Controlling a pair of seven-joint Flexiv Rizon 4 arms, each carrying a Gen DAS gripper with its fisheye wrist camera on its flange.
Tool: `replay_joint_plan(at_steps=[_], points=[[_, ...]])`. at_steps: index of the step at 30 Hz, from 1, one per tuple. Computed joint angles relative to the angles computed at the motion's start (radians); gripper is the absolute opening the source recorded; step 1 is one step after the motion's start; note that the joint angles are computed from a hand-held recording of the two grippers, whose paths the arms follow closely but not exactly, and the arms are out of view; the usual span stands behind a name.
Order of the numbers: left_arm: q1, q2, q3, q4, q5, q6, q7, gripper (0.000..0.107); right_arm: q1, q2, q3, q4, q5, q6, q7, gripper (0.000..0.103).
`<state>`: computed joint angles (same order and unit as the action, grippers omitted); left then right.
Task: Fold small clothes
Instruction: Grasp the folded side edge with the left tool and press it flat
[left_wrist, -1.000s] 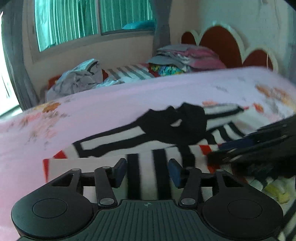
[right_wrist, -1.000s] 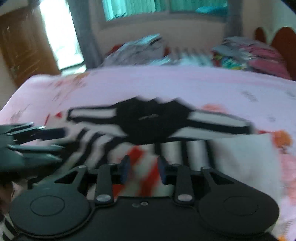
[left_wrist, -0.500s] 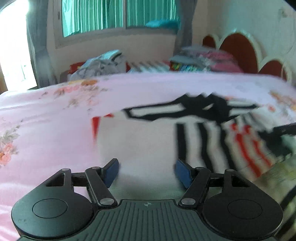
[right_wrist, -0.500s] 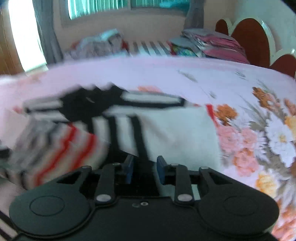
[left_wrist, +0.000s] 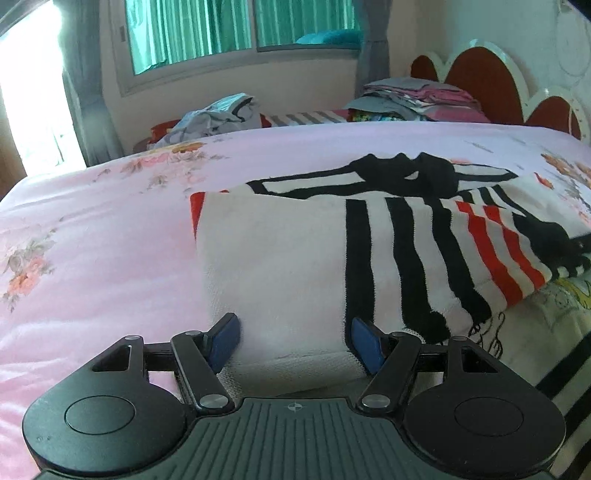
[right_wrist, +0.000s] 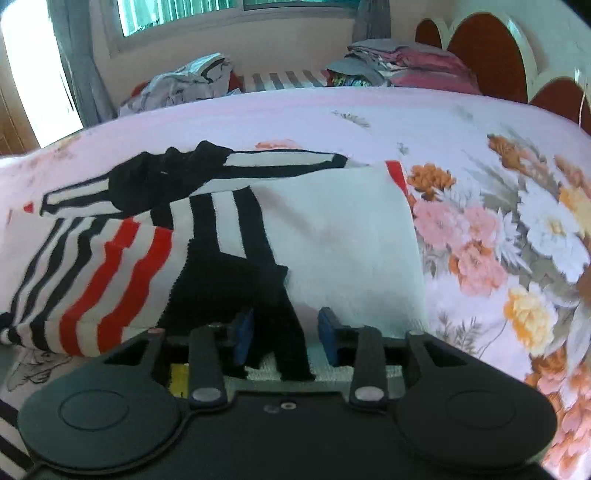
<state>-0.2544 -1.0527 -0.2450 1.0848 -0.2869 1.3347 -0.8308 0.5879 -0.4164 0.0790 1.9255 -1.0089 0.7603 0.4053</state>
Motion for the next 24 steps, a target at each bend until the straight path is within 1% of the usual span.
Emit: replay_joint_plan(at_steps=[2,3,4,5,7,8,10,11,13,15,16,17,18,19,20,24], points=[[-0.014,0.004,0.02,0.003,0.008,0.007,-0.016,0.068,0.002,-0.002,0.005,-0.015,0.017,-0.02,-0.037,0.035],[-0.018,0.003,0.027,-0.001,0.012,0.005,-0.02,0.068,0.006,0.0,0.004,-0.018,0.013,-0.025,-0.035,0.034],[-0.019,0.005,0.032,-0.002,0.015,-0.001,-0.024,0.068,0.015,0.008,-0.001,-0.016,-0.007,-0.034,-0.018,0.032],[-0.024,0.007,0.042,-0.006,0.018,-0.011,-0.033,0.068,0.023,0.02,-0.007,-0.009,-0.043,-0.04,0.009,0.033],[-0.03,0.013,0.055,-0.004,0.029,-0.016,-0.042,0.068,0.021,0.029,-0.013,0.007,-0.122,-0.014,0.064,0.035],[-0.036,0.01,0.063,-0.01,0.035,-0.016,-0.048,0.068,0.013,0.028,-0.005,0.009,-0.126,0.0,0.059,0.035],[-0.04,0.009,0.07,-0.01,0.043,-0.011,-0.059,0.068,-0.021,0.005,0.023,0.006,-0.041,0.046,-0.008,0.036],[-0.043,0.009,0.075,-0.011,0.047,-0.009,-0.066,0.068,-0.012,0.011,0.006,0.023,-0.07,0.059,0.024,0.037],[-0.049,0.008,0.085,-0.014,0.056,-0.008,-0.077,0.068,-0.017,0.019,0.008,0.027,-0.057,0.068,0.015,0.037],[-0.06,0.012,0.108,-0.023,0.066,-0.025,-0.099,0.069,-0.008,0.032,0.009,0.028,-0.054,0.049,0.019,0.037],[-0.07,0.021,0.13,-0.023,0.074,-0.036,-0.119,0.072,0.001,0.047,0.006,0.039,-0.077,0.038,0.042,0.038],[-0.081,0.033,0.154,-0.012,0.09,-0.027,-0.14,0.087,0.006,0.062,0.007,0.054,-0.103,0.031,0.073,0.041],[-0.088,0.046,0.169,0.012,0.108,0.01,-0.156,0.096,0.009,0.082,0.014,0.072,-0.121,0.023,0.101,0.044],[-0.079,0.061,0.155,0.045,0.119,0.05,-0.152,0.103,0.009,0.096,0.024,0.085,-0.128,0.015,0.114,0.045],[-0.063,0.08,0.129,0.084,0.125,0.078,-0.14,0.103,0.008,0.111,0.035,0.098,-0.131,0.006,0.123,0.045],[-0.047,0.157,0.124,0.221,0.142,0.134,-0.149,0.103,0.006,0.171,0.082,0.151,-0.125,-0.025,0.15,0.045]])
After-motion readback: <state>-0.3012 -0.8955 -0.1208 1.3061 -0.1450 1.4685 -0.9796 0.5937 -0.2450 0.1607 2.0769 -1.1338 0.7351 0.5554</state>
